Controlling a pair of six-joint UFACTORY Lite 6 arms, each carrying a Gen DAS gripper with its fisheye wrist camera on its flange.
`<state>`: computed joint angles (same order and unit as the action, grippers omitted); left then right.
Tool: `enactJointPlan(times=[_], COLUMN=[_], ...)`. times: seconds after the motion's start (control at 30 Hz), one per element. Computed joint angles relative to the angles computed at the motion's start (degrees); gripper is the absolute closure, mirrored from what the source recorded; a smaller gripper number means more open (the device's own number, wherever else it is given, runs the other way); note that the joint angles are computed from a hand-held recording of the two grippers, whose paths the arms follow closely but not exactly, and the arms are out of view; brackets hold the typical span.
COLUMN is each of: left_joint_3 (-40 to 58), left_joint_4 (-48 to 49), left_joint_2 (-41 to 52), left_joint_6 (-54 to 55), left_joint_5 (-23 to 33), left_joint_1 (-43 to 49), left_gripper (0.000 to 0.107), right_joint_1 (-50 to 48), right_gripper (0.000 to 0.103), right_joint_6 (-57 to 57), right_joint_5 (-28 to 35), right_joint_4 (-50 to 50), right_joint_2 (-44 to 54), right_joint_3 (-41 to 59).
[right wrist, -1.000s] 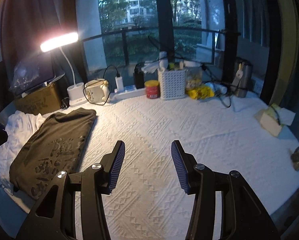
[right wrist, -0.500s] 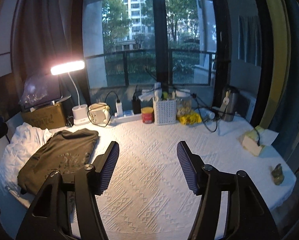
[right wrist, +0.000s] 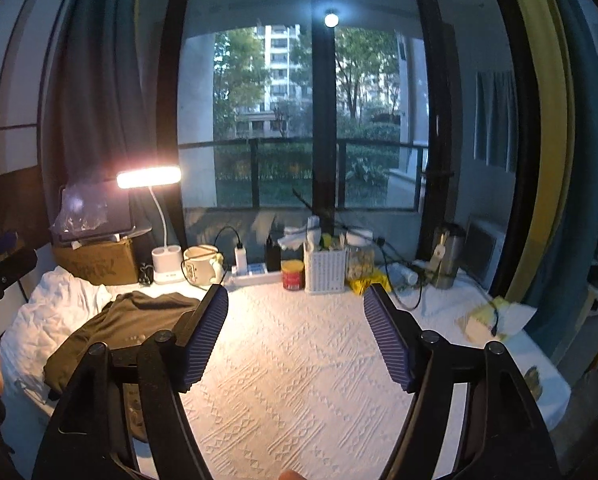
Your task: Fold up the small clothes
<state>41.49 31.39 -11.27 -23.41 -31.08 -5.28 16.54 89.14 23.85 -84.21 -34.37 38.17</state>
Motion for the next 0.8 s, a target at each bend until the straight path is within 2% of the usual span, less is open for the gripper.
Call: enactJointPlan(times=[0.27,0.53,0.8], left_joint_3=[-0.60,1.88,2.83], left_joint_4=[3.38,0.49,2.00], left_joint_2=[-0.57,4.15,6.26], left_joint_6=[-5.06,-2.65,-4.53], left_joint_5=[-3.74,-0.88,-0.99], left_joint_1=[3.96,4.55,5.70], left_gripper=[0.005,0.005,0.005], right_joint_1=[7.52,5.35,5.24], right_gripper=[0.029,0.029,0.029], right_joint_6=[-0.09,2.05,4.09], right_joint_5=[7.87,4.80,4.35], right_joint_4=[-1.38,-3.08,-4.76], right_joint_2=[-3.69,-0.61,3.78], right_joint_3=[-0.35,0.24,2.13])
